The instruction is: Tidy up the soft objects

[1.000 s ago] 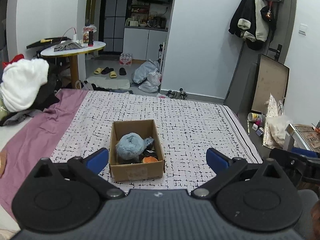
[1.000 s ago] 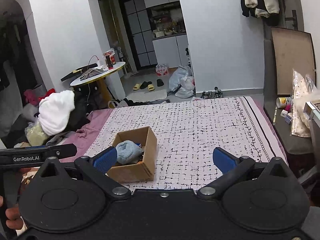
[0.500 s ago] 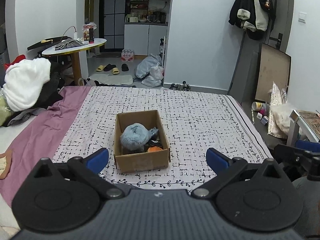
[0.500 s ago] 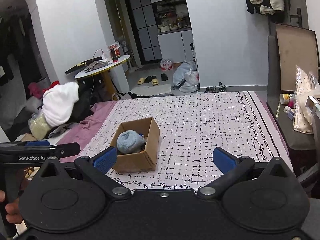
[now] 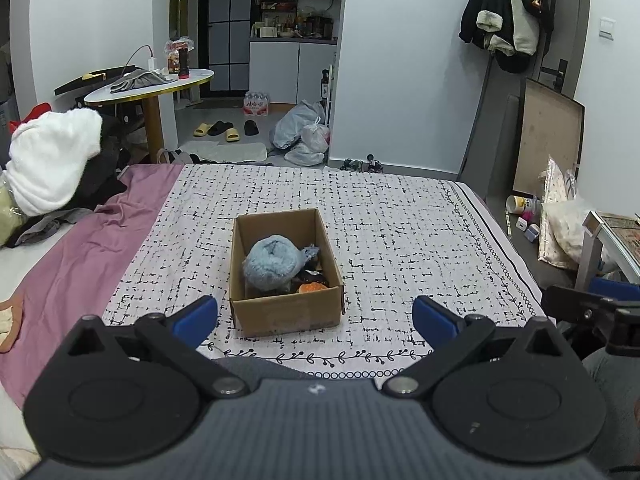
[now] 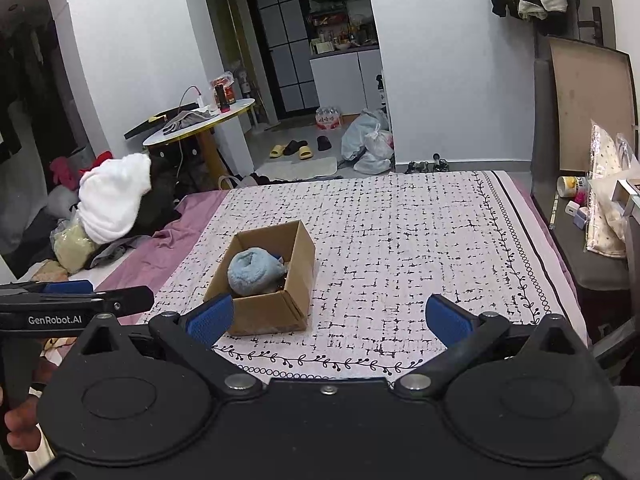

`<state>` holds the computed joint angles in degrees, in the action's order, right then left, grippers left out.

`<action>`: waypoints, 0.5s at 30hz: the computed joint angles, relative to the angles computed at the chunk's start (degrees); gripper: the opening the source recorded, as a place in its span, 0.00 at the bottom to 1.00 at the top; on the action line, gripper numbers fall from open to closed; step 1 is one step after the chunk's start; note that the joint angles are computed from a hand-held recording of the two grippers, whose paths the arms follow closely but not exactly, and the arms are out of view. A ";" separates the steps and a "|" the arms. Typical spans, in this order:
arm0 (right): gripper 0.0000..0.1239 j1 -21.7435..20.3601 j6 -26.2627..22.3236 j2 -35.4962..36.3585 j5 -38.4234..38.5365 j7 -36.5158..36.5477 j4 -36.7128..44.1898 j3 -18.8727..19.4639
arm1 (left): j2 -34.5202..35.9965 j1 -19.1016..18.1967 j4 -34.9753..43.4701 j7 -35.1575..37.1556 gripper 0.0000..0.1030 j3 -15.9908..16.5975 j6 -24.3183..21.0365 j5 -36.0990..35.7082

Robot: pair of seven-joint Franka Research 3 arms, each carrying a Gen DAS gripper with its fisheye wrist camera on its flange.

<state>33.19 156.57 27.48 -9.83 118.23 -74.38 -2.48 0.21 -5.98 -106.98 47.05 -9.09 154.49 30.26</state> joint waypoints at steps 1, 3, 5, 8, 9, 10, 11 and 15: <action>0.83 0.04 0.01 0.00 -0.03 0.10 -0.05 -0.06 | 0.04 0.00 0.06 0.02 1.00 0.00 -0.06 -0.05; 0.83 0.17 -0.03 -0.01 -0.23 0.38 -0.06 -0.25 | -0.05 0.00 -0.06 -0.15 1.00 0.02 0.03 -0.05; 0.83 0.19 -0.20 0.03 -0.36 0.62 0.02 -0.33 | -0.04 0.01 0.00 -1.00 1.00 0.03 -0.11 0.80; 0.83 0.18 -0.43 -0.07 -0.42 1.12 -0.10 -0.41 | 0.13 -0.08 0.39 -2.09 1.00 -0.02 -0.74 2.02; 0.83 0.20 -0.29 -0.22 -0.51 1.32 -0.35 -0.45 | 0.19 -0.09 0.46 -1.75 1.00 -0.01 -0.78 1.50; 0.83 0.13 -0.19 -0.24 -0.53 1.39 -0.44 -0.43 | 0.20 -0.11 0.47 -1.65 1.00 -0.02 -0.77 1.19; 0.83 0.15 -0.17 -0.31 -0.62 1.56 -0.54 -0.48 | 0.24 -0.12 0.50 -1.53 1.00 -0.02 -0.82 0.94; 0.83 0.02 -0.01 -0.44 -0.77 1.67 -0.78 -0.41 | 0.22 -0.19 0.58 -1.04 1.00 -0.03 -1.04 0.49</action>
<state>33.22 156.56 27.04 -10.60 119.90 -75.16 -2.88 0.43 -6.18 -106.41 46.01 -9.12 153.45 30.75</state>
